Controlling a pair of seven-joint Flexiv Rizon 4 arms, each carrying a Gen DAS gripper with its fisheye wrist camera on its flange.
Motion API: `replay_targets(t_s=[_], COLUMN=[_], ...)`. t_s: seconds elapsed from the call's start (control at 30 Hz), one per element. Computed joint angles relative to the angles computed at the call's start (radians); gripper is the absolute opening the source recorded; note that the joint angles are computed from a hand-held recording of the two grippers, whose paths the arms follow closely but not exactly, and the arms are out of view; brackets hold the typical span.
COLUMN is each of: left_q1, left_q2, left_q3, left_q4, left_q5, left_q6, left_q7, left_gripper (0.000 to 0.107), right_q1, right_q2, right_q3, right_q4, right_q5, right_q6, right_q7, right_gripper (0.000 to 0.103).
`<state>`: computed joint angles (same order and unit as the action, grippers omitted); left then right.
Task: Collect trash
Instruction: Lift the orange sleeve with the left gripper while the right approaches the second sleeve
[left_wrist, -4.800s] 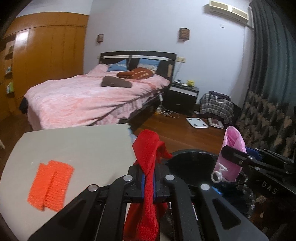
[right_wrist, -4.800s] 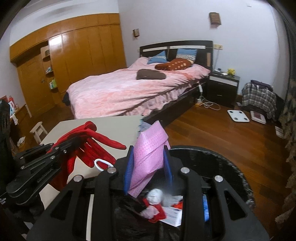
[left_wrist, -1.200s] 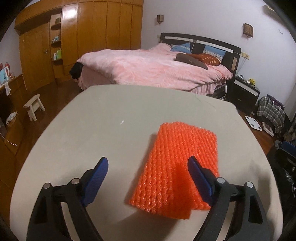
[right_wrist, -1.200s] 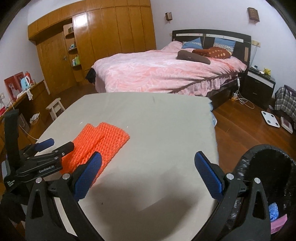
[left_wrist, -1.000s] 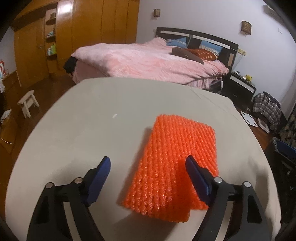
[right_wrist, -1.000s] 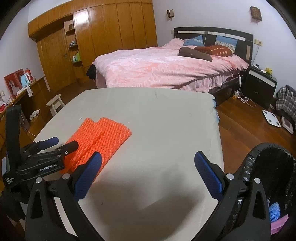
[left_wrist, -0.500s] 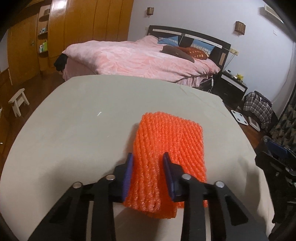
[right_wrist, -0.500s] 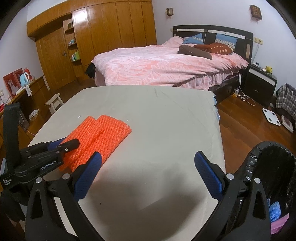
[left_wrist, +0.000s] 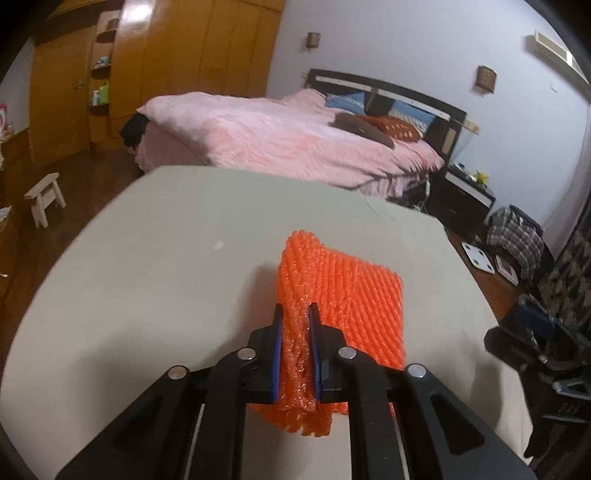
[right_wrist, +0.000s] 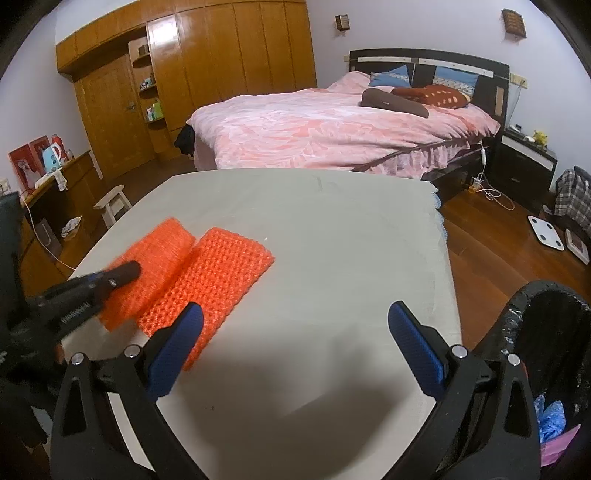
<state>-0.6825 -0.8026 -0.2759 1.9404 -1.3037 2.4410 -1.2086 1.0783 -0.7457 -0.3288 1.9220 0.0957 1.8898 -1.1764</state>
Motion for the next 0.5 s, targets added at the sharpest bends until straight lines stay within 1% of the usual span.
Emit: replay_targets(t_s=[0.07,0.13,0.17,0.23,0.37,0.43,0.5], left_q1=[-0.002,-0.007,-0.009,0.001,0.016,0.019,0.025], left_q2=[0.011,0.014,0.012,0.012,0.015,0.014,0.014], left_q3=[0.001,-0.002,-0.007,-0.021,-0.04,-0.051,-0.056], left_q4=[0.016,0.018,0.013,0.021,0.043,0.04,0.049], left_q5=[-0.013,-0.054,-0.083,-0.105,-0.131,-0.163,-0.164], left_q6=[0.016,0.038,0.049,0.06,0.073,0.083,0.085], left_q7=[-0.013,0.014,0.044,0.061,0.058,0.088,0.086], left_gripper=[0.012,0.012,0.012,0.012,0.012,0.012,0.012], right_q1=[-0.003,-0.007,-0.007,-0.008,-0.013,-0.014,-0.015], right_q2=[-0.004,-0.008,-0.01,-0.018,-0.032,-0.041,-0.048], right_q3=[0.009,0.019,0.022,0.033,0.051,0.059,0.066], right_q4=[-0.011,-0.022,-0.026,-0.042,-0.072,-0.087,-0.098], right_q5=[-0.005,-0.012,-0.016,-0.028,-0.058,-0.079,-0.104], right_q6=[-0.004,-0.009,-0.011,-0.018,-0.048,-0.066,-0.085], right_q7=[0.002,0.006,0.008,0.012,0.032,0.046,0.058], right_gripper=[0.098,0.098,0.098,0.097,0.098,0.097,0.098])
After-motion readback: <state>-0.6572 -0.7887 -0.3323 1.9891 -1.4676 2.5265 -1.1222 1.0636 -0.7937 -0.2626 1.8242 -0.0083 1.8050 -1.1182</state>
